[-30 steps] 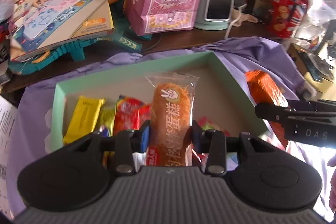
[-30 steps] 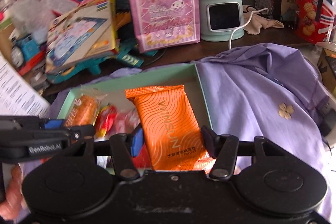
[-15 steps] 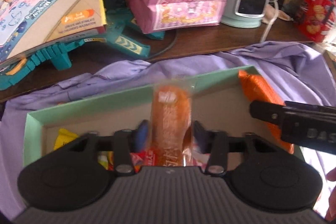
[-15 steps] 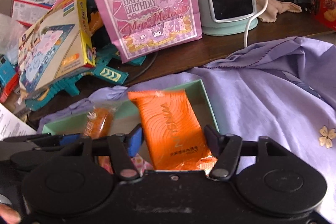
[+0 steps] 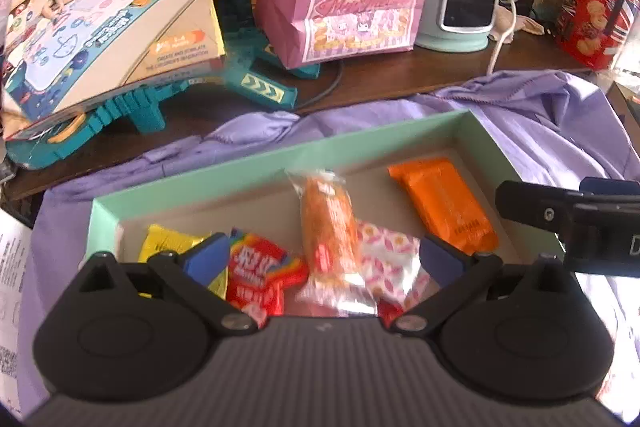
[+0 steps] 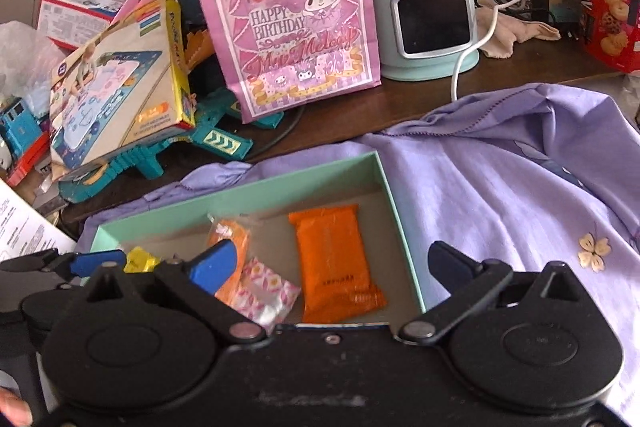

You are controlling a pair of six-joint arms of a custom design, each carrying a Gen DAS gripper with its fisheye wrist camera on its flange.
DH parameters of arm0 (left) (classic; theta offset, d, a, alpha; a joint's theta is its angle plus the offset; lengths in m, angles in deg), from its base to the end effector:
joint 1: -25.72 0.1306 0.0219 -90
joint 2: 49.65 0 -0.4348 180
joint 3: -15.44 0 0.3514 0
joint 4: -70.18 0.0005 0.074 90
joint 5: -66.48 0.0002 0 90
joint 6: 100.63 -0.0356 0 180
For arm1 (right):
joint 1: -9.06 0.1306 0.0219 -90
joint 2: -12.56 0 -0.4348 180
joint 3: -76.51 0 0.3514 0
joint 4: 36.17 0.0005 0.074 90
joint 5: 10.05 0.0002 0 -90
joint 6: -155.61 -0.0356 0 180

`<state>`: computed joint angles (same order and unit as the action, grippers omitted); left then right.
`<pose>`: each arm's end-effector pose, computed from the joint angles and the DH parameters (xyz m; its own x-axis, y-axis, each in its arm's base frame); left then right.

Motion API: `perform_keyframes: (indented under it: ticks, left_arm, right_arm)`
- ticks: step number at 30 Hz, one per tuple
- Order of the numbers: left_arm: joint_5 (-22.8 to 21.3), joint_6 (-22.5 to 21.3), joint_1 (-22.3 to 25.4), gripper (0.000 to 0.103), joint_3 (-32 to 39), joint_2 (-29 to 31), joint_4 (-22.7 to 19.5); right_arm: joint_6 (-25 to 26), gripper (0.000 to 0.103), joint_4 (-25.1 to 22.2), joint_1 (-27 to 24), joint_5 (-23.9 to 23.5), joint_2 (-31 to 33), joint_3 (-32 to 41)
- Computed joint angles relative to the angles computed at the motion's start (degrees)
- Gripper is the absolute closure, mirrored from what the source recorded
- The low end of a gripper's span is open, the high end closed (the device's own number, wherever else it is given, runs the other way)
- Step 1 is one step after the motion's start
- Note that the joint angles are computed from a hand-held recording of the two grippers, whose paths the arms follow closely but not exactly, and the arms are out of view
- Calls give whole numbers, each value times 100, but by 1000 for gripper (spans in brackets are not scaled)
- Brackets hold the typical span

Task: Organize snacks
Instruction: 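Lower both packets into the green box and open both tools, then grasp crinkled snack bag with right tool while left tool approaches yellow bar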

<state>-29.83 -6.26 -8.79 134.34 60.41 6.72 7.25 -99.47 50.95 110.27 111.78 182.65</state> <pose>0.4811 -0.3266 0.5037 -0.7088 0.3954 -0.5841 0.4580 0.8878 0.0452 0.3832 0.3189 0.5148 -0.6387 0.4143 -0.6484 0.3346 0.9084 0.2509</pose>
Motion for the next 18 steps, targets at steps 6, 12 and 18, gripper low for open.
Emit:
perform_keyframes:
  ticks: [6, 12, 18]
  left_arm:
    - [21, 117, -47, 0, -463, -506, -140]
    - [209, 159, 5, 0, -1215, -1277, -22]
    - [253, 222, 1, 0, -1885, -1931, 10]
  right_arm:
    - [-360, 0, -382, 375, 112, -97, 82]
    - [-857, 0, -779, 874, 248, -244, 65]
    - [-1263, 0, -1015, 1392, 286, -267, 88]
